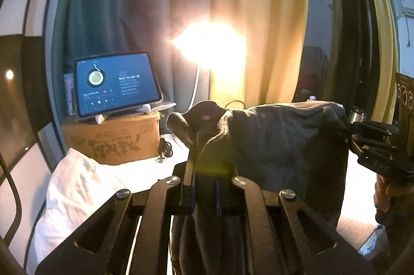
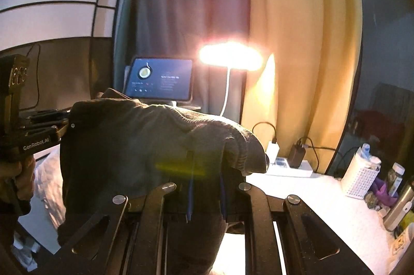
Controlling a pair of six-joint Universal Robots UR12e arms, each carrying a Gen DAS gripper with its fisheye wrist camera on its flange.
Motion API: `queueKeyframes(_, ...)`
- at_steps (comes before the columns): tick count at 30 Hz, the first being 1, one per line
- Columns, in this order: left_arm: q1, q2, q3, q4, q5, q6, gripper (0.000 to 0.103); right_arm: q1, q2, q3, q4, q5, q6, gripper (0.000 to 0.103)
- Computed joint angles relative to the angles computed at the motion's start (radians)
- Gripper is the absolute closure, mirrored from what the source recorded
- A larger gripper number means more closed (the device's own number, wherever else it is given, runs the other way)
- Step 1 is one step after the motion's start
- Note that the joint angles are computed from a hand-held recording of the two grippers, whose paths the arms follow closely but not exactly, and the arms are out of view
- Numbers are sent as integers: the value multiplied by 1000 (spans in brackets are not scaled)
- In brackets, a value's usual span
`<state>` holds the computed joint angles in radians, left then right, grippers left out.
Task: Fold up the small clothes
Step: 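Lower the held shirt back onto the bedspread with both grippers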
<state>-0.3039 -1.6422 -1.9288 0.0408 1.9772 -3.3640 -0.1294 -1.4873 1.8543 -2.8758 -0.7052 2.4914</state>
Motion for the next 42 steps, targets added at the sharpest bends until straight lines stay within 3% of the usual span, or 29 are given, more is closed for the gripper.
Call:
queueKeyframes(19,110,-98,68,-166,-159,-96,94,89,191,-180,172,-158,-15,88)
queueKeyframes(28,163,-136,95,-342,-260,-170,94,121,281,-253,293,-221,-17,88)
queueKeyframes(35,181,-162,122,-468,-294,-209,93,137,323,-286,367,-258,-33,88)
queueKeyframes(42,176,-170,139,-508,-263,-200,88,145,344,-305,413,-307,-28,88)
